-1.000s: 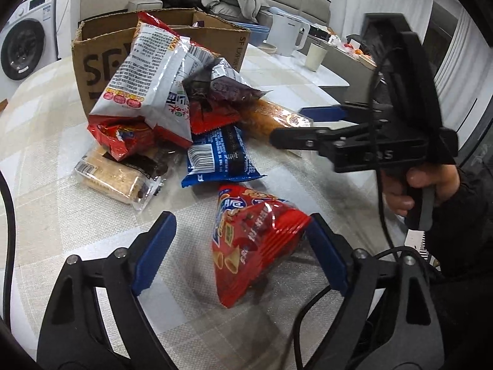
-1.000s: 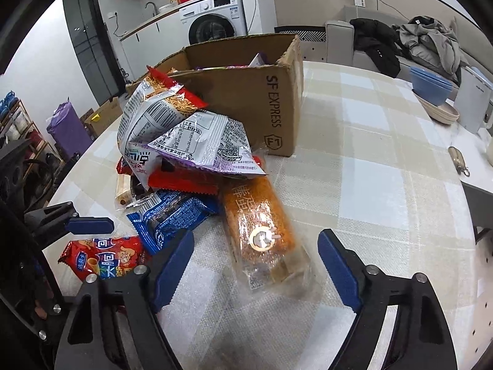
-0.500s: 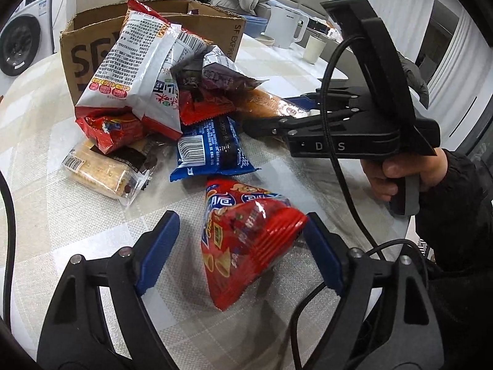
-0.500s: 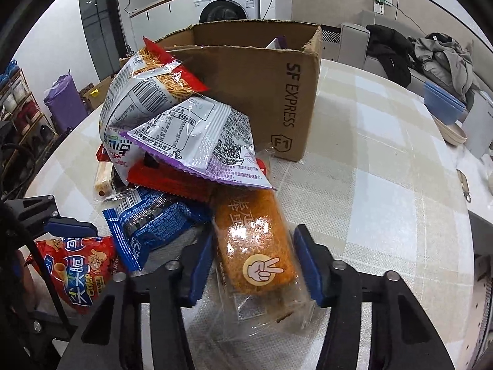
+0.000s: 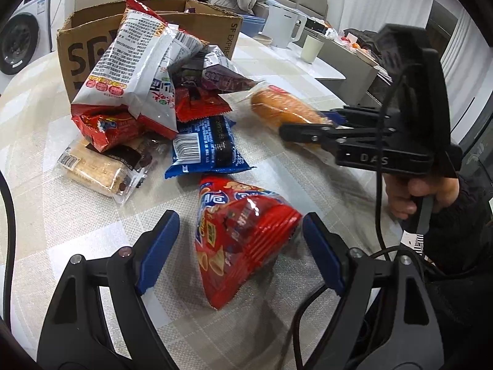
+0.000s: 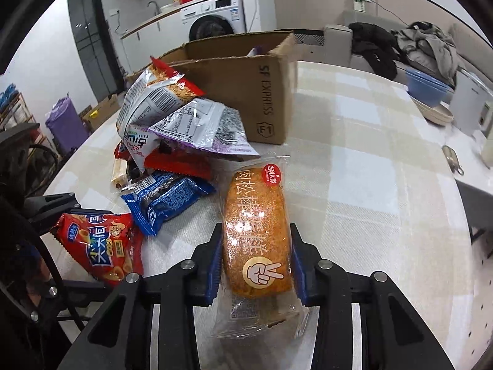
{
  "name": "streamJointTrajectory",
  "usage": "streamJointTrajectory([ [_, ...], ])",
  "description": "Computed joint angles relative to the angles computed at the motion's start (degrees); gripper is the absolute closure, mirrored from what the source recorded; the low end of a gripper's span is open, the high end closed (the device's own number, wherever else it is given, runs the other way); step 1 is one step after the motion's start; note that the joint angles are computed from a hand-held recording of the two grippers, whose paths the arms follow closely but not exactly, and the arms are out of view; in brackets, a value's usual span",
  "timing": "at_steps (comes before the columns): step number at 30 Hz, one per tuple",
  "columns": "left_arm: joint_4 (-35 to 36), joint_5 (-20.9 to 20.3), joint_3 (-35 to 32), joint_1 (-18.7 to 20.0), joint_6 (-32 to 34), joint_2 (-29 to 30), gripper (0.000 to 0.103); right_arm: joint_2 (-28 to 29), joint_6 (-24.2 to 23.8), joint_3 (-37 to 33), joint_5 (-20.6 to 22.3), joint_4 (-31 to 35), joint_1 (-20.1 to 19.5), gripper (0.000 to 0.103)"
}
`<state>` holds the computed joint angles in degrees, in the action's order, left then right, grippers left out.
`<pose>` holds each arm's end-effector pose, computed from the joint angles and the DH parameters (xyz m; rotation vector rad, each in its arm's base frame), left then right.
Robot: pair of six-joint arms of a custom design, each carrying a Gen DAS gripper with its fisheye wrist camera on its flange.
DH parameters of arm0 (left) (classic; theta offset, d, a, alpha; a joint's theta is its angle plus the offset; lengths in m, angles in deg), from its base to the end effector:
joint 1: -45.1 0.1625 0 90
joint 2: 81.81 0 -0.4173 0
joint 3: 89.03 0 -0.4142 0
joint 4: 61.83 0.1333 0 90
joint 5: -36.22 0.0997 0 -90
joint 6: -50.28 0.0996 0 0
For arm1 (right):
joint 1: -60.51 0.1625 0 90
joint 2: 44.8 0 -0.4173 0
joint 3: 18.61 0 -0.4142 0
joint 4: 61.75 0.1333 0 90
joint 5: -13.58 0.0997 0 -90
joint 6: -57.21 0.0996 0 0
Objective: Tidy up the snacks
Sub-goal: 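Grasp the orange bread cake with the right tool while the left tool grasps the red bag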
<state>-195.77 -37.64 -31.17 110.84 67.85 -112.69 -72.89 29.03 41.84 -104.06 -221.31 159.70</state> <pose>-0.2027 -0.8416 0.1263 0.9595 2.6791 -0.4470 0.2219 -0.8260 0.1273 0.5987 -2.4099 0.7210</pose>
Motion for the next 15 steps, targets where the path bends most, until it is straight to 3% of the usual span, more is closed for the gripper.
streamJointTrajectory([
  [4, 0.4, -0.3, 0.0, -0.1, 0.7, 0.0, 0.027, -2.6, 2.0, 5.1, -0.5, -4.3, 0.1, 0.065],
  [9, 1.9, -1.0, -0.9, 0.0, 1.0, 0.3, 0.048, -4.8, 3.6, 9.8, -1.0, -8.5, 0.6, 0.065],
  [15, -0.2, -0.8, 1.1, -0.5, 1.3, -0.6, 0.052, -6.8, 3.5, 13.5, -0.5, -12.3, 1.1, 0.065],
])
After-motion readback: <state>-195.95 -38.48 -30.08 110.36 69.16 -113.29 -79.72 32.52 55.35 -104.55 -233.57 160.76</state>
